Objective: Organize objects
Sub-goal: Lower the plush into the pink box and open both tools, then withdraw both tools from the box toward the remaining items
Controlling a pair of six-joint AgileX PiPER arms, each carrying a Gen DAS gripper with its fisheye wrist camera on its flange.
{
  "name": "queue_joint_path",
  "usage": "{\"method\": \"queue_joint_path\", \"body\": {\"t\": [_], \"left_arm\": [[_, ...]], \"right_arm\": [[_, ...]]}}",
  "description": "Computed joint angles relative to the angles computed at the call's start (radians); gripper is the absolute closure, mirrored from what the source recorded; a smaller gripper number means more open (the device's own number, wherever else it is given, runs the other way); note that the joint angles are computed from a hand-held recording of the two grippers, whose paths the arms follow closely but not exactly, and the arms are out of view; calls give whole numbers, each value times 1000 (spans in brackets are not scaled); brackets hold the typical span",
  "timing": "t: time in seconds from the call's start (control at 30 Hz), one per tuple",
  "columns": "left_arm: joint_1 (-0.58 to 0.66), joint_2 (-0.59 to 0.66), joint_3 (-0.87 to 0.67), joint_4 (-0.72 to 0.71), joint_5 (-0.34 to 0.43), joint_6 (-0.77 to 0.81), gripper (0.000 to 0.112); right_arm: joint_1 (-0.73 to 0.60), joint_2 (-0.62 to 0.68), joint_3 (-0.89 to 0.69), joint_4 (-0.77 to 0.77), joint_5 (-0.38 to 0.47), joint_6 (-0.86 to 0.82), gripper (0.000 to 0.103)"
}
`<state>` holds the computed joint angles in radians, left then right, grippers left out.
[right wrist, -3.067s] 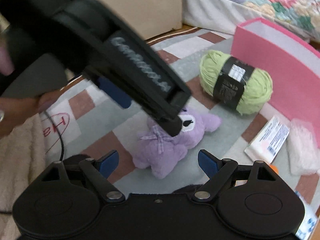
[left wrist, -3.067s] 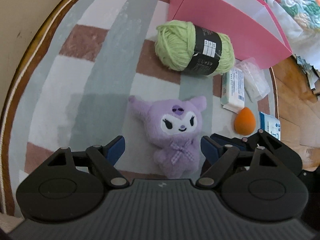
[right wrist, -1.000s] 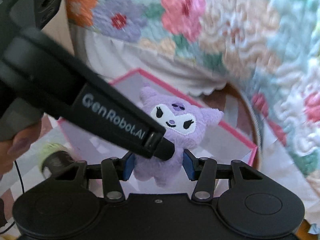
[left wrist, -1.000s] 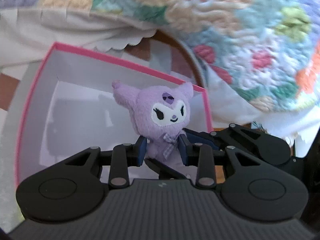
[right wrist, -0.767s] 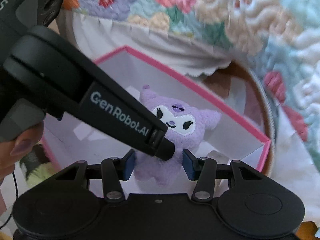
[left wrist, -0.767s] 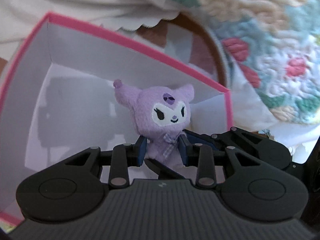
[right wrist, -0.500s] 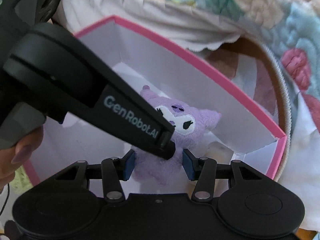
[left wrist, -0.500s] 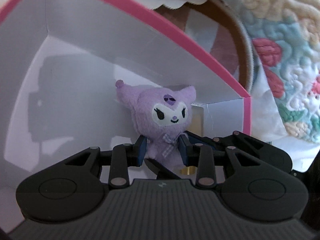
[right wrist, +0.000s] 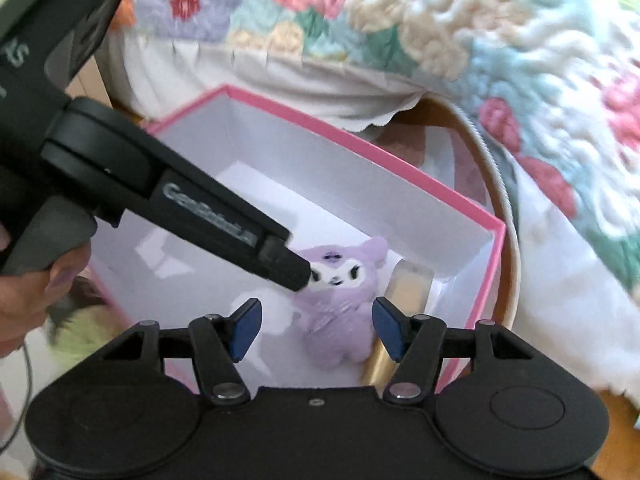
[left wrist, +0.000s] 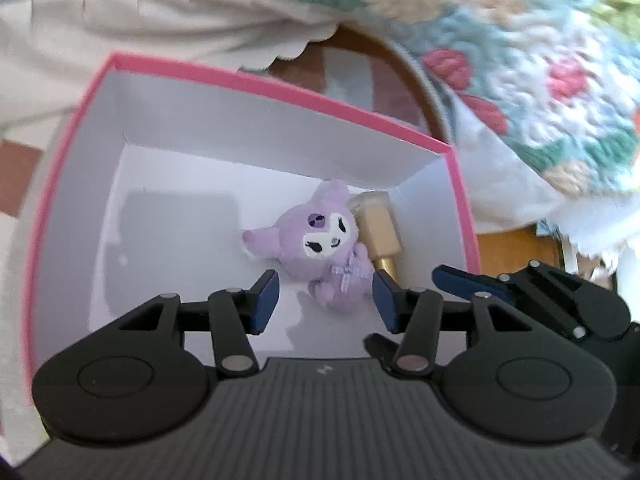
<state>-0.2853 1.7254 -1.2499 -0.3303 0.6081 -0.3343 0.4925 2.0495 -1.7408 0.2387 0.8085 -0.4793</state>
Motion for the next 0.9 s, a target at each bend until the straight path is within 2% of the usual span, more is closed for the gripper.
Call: {"method": "queue_joint_path", "body": {"t": [0.1,0.2,0.37,0.47,0.57,0.67,0.8,0.9], "left_arm": [[-31,-61,-18,91,51,-50,60],[-54,-132,-41,147,120,-61,57],[-79,-267,-98,240,306,-78,52],[-109,-320,-127,292,395,-106,49],[-152,-373,-143,337,477,-142,45],[-188,-437,-127,333,533,-162,43],[-249,-510,-75,328,572,-220,40],[-306,-557,-24,348,573,-283,37]], "right_arm": [[-7,-98,106,58,-35,-10,37],[-12,-190,151,78,-21,-2,37],[-11,-272,104,71,81,42,33],[-14,-322,72,83,171,54,30],[-8,-388,70,70,225,64,26],[-16,-458,100,92,269,55,19],[6,-555,180,93,291,75,18],[40,-613,231,61,313,104,16]]}}
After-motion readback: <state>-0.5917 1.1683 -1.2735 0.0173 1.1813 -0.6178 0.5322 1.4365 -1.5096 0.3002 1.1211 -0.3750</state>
